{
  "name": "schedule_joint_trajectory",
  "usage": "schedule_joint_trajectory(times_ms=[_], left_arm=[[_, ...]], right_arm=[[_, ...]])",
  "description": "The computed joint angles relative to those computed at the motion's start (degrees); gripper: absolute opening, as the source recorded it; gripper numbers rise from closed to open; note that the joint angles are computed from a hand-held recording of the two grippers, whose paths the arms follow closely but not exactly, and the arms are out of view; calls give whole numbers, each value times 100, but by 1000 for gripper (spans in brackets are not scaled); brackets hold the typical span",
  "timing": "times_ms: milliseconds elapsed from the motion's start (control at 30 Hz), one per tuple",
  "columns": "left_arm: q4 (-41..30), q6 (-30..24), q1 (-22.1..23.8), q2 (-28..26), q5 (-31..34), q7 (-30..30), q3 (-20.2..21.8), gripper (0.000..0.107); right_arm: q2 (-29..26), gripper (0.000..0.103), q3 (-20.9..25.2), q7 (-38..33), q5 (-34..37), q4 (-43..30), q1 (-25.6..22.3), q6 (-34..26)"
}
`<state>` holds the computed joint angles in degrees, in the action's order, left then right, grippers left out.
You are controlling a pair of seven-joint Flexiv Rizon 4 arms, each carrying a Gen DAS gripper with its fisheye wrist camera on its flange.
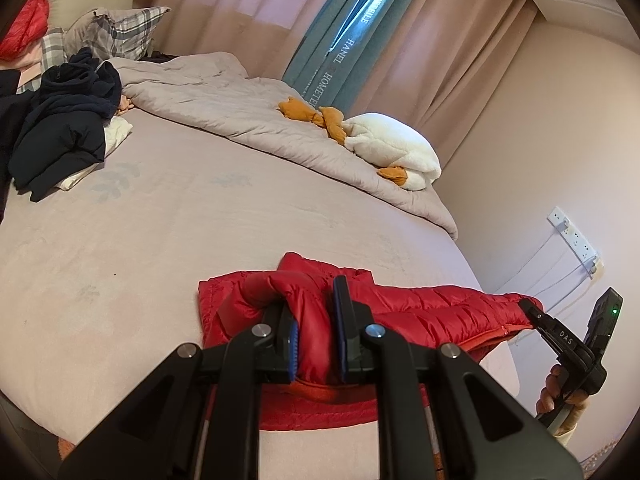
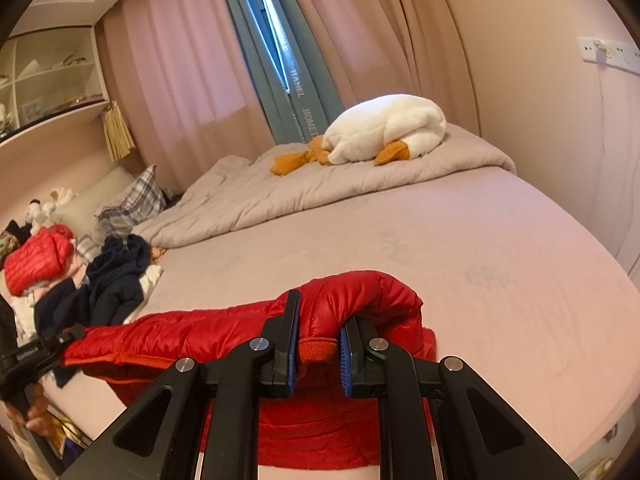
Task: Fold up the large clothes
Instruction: 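Lift the hem with both grippers and fold it toward the collar, then lower the folded hem onto the jacket and open both grippers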
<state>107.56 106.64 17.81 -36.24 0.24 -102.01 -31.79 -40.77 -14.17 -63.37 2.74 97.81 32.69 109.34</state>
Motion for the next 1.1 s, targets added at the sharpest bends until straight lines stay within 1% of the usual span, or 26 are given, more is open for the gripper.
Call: schedule_joint_trajectory(times_ms=[100,133,200,300,400,467,533,633,700,800,867,967,1100], left_arm=[[-81,-59,-46,-16,-26,38,60,15],[-71,-37,-38,-22,-19,55,58,15],[-210,-110,-205,-47,-85,129,240,15],[-454,-246,-382,-149,-213,280,407,15],[-778,-476,-473,-323,-389,492,464,16],[-1045,-655,-653,-439,-571,649,631,18],[-1358,-892,-931,-568,-815,780,925,18],[-1965,-1402,-1385,-853,-1203,905,1443,18],[-2351,-1754,-1629,-1045,-1416,957,1759,19],[-2862,-2222,-1936,-1345,-1661,984,2198,19],[-3105,-2426,-2029,-1530,-1778,976,2344,19],[-3491,-2757,-2142,-1795,-1849,938,2560,20],[-3915,-3033,-2199,-2074,-1866,912,2671,23]], right_arm=[[-49,16,26,-23,-42,-72,-36,12],[-75,16,-56,-32,-23,-106,24,-15],[-131,16,-177,-41,-10,-187,95,-73],[-238,16,-169,25,-108,-414,21,-272],[-373,16,-78,185,-304,-701,-133,-552],[-475,16,-39,311,-472,-893,-225,-741],[-595,16,71,465,-674,-1147,-377,-1008],[-824,16,305,691,-1015,-1608,-642,-1498],[-977,16,440,825,-1221,-1899,-778,-1838],[-1228,16,761,922,-1524,-2383,-1032,-2386],[-1427,16,960,924,-1724,-2737,-1169,-2813],[-1646,16,1054,984,-1915,-3074,-1221,-3258],[-1873,17,1236,976,-1981,-3471,-1321,-3665]])
